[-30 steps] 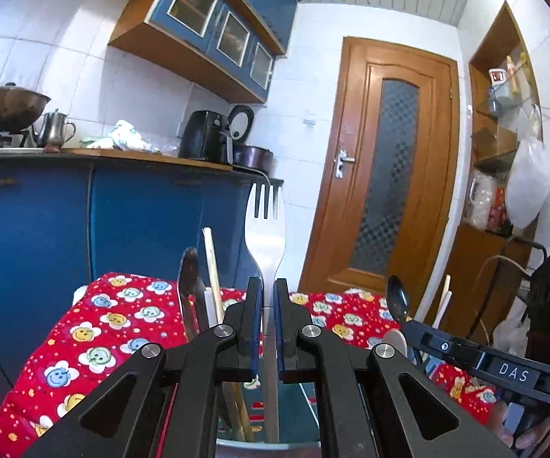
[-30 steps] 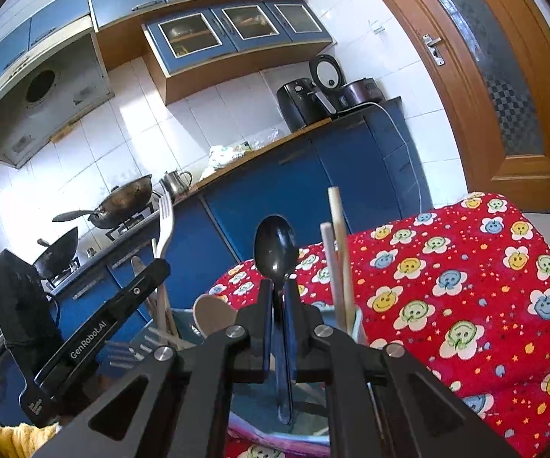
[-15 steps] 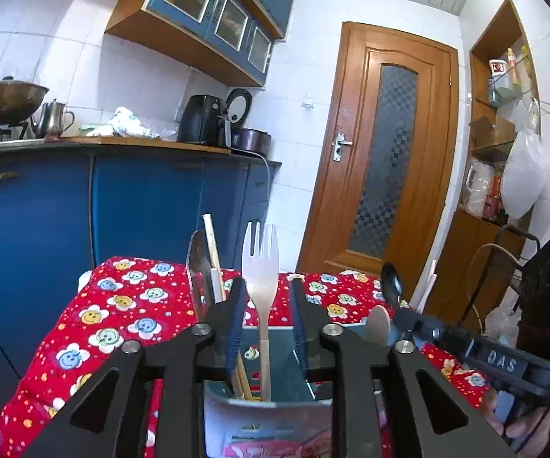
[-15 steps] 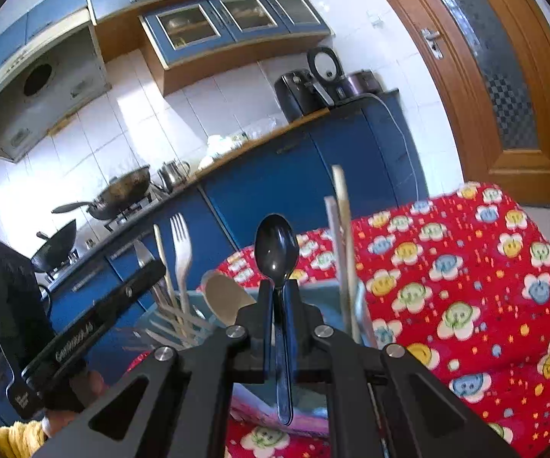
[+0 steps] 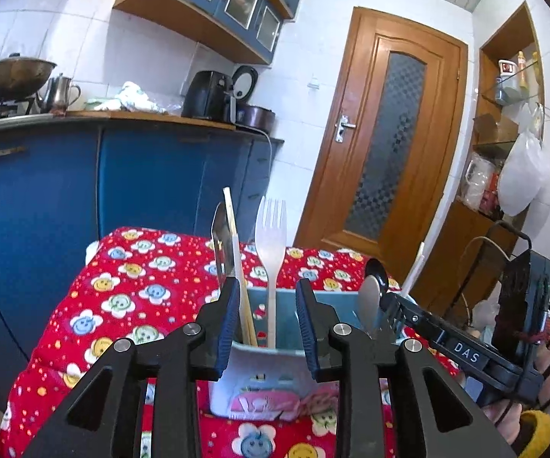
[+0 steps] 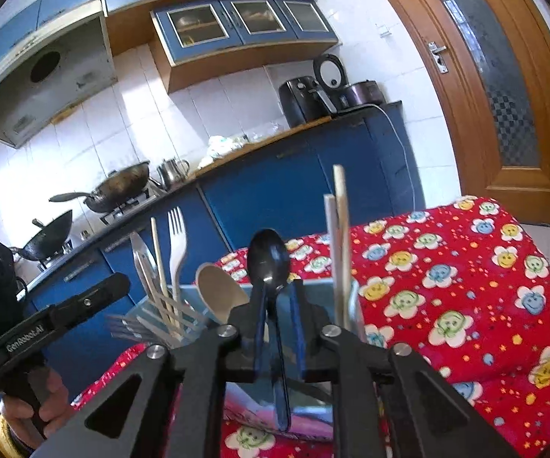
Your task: Organize utensils
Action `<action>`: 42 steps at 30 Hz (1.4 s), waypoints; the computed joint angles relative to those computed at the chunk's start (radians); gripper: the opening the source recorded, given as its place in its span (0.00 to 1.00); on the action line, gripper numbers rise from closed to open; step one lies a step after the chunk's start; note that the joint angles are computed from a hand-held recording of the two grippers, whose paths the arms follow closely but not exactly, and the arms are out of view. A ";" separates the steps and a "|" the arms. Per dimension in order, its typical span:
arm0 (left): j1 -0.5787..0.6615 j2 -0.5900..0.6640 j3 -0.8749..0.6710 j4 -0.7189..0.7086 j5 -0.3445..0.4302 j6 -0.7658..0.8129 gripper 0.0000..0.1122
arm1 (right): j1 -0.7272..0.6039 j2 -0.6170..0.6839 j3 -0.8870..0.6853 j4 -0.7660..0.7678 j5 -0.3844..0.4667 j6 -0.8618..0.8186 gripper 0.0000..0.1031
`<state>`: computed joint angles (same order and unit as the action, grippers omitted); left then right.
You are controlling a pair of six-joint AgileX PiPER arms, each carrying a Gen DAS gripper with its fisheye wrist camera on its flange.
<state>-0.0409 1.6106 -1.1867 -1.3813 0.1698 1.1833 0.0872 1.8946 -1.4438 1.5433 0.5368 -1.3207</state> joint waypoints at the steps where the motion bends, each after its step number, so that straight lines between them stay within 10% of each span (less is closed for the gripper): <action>1: 0.003 -0.005 0.006 0.020 0.006 -0.021 0.27 | -0.001 -0.003 0.003 -0.016 -0.003 0.014 0.16; 16: 0.037 -0.066 0.064 0.214 0.061 -0.229 0.27 | 0.030 0.033 -0.196 -0.656 0.077 0.523 0.07; 38: 0.035 -0.171 0.159 0.488 0.096 -0.485 0.28 | -0.082 -0.328 0.221 -0.342 0.057 0.299 0.32; 42: 0.026 -0.233 0.208 0.595 0.100 -0.583 0.43 | -0.033 -0.430 0.328 -0.402 -0.026 0.340 0.40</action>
<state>-0.0144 1.3773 -0.9791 -0.7866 0.2695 0.6004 0.0541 1.4646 -1.1154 1.1415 0.5105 -0.9809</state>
